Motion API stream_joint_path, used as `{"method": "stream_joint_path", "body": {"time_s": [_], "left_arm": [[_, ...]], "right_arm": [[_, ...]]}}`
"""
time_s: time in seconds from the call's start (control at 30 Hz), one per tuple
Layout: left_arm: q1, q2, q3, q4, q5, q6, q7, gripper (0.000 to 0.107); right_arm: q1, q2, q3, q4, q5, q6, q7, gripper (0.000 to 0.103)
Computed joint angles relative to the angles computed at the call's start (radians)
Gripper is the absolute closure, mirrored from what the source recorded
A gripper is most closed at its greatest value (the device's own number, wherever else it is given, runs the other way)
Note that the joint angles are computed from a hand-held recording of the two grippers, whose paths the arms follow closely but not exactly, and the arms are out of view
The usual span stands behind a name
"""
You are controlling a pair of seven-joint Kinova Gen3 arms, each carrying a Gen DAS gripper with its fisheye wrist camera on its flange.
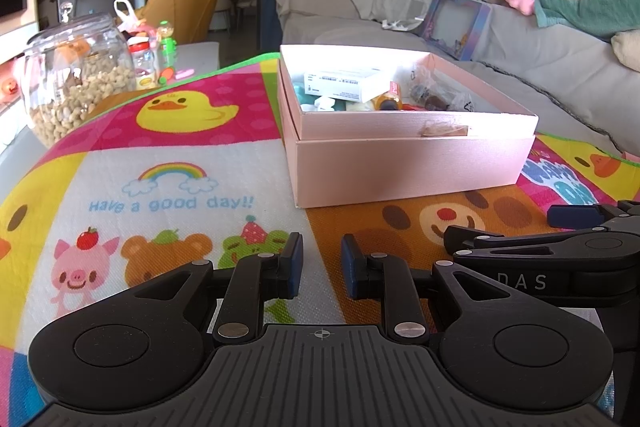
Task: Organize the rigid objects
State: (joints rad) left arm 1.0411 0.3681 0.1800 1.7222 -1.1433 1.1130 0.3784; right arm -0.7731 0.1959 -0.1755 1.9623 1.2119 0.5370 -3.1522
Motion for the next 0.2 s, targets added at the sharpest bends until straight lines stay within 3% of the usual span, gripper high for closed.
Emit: {"method": "stream_joint_path", "body": {"time_s": [0.2], "left_arm": [[0.000, 0.000, 0.000, 0.001, 0.000, -0.001, 0.001, 0.084]], "right_arm": [[0.001, 0.000, -0.001, 0.000, 0.000, 0.000, 0.001, 0.000]]}}
